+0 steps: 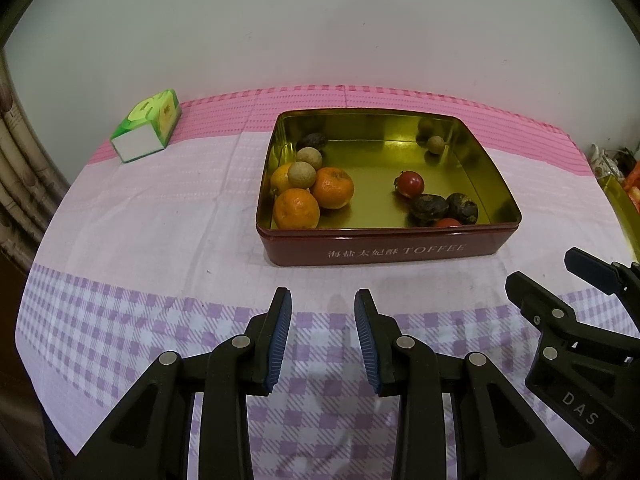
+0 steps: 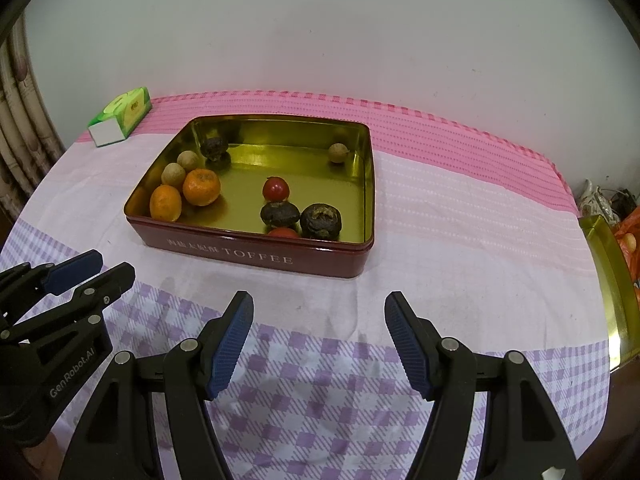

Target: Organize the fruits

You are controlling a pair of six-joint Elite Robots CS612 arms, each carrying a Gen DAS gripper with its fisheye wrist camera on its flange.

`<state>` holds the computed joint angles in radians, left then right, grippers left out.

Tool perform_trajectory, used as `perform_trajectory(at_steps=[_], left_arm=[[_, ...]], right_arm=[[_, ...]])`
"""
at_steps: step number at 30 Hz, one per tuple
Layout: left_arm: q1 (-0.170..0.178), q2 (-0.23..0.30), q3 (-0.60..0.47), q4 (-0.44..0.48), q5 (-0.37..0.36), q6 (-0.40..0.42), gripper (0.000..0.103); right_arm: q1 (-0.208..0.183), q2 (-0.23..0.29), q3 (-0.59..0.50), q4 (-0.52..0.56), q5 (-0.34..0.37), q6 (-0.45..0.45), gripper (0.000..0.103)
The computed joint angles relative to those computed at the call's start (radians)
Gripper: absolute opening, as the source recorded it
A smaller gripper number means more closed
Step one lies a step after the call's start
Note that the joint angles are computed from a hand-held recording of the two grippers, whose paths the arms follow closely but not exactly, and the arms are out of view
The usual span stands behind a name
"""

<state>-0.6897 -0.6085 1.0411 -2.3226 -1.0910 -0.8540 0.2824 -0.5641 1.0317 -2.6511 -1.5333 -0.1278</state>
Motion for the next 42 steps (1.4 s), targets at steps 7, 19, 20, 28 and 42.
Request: perform_trajectory(at_steps=[7,19,20,28,42], left_arm=[[0.000,0.000,0.002,0.000,-0.004,0.001,0.034],[0.000,0.001,0.001,0.001,-0.007,0.005,0.034],[0.000,0.001,0.003,0.000,-0.007,0.005,0.034],[0.000,0.002,-0.001,0.003,-0.008,0.004,0.034],[0.000,0.004,-0.001,0.004,-0.006,0.005,0.034]], right_arm=[[0.000,0.002,-0.001,0.004,0.001,-0.001,0.065],[-0.001,0.005,-0.002,0.008,0.003,0.000,0.065],[0.000,0.005,-0.002,0.008,0.003,0.001,0.065],[0.000,0.004,-0.001,0.010,0.002,0.000,0.065],[0.002,0.006,-0.003,0.011,-0.004,0.000,0.065]])
